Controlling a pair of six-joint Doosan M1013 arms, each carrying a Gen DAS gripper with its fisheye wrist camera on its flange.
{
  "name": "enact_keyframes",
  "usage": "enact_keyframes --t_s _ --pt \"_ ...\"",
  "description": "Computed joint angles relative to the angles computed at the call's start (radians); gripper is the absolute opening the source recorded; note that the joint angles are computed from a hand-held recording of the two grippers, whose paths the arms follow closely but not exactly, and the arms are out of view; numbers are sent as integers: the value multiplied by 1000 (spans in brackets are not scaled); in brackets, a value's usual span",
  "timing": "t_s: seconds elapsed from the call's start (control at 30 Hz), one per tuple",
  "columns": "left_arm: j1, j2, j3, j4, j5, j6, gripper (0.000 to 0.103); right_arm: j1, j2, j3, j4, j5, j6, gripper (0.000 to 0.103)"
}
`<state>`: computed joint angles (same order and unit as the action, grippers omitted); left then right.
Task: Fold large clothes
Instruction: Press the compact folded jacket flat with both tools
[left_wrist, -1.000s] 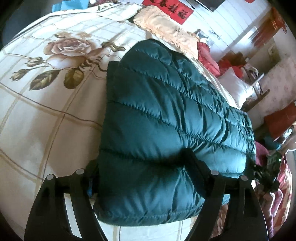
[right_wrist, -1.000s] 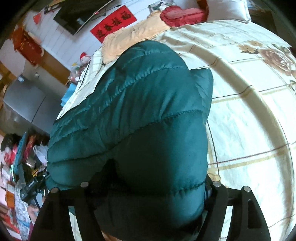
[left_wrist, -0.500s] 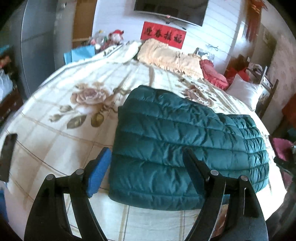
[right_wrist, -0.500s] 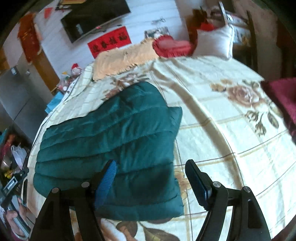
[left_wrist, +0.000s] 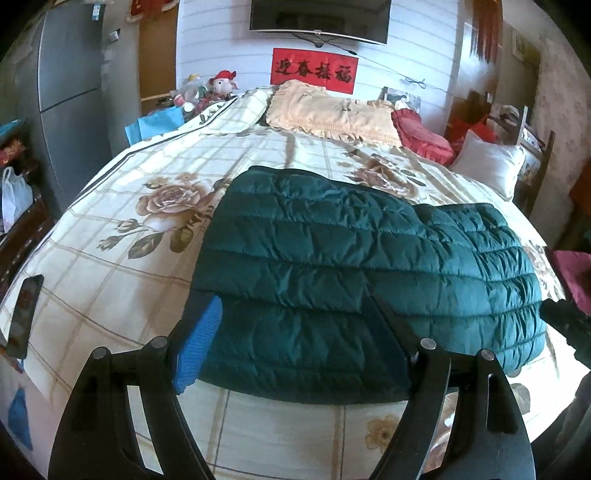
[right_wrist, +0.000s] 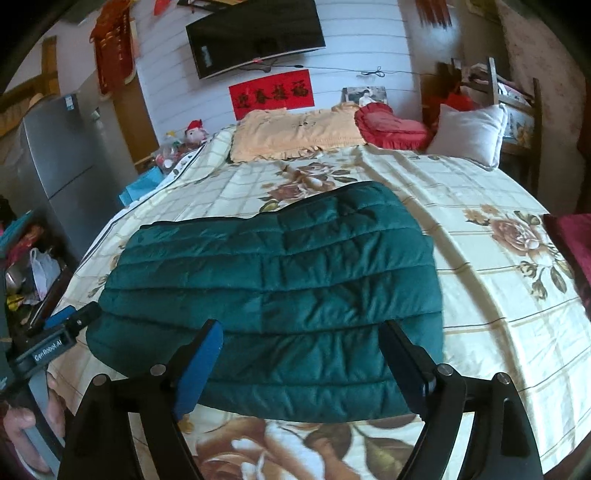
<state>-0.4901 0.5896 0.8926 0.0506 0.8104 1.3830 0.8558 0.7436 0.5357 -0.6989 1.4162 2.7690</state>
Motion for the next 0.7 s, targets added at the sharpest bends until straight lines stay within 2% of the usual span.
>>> enact_keyframes --t_s 0.23,0.47,0.7 --pt "-14 -15 33 39 -26 7 80 16 80 -135 -28 88 -84 87" --pt "-29 -28 60 131 -51 -27 80 19 113 -197 -32 115 -108 90" --pt "-24 -39 78 108 -80 -19 80 24 145 -255 -38 140 -128 91"
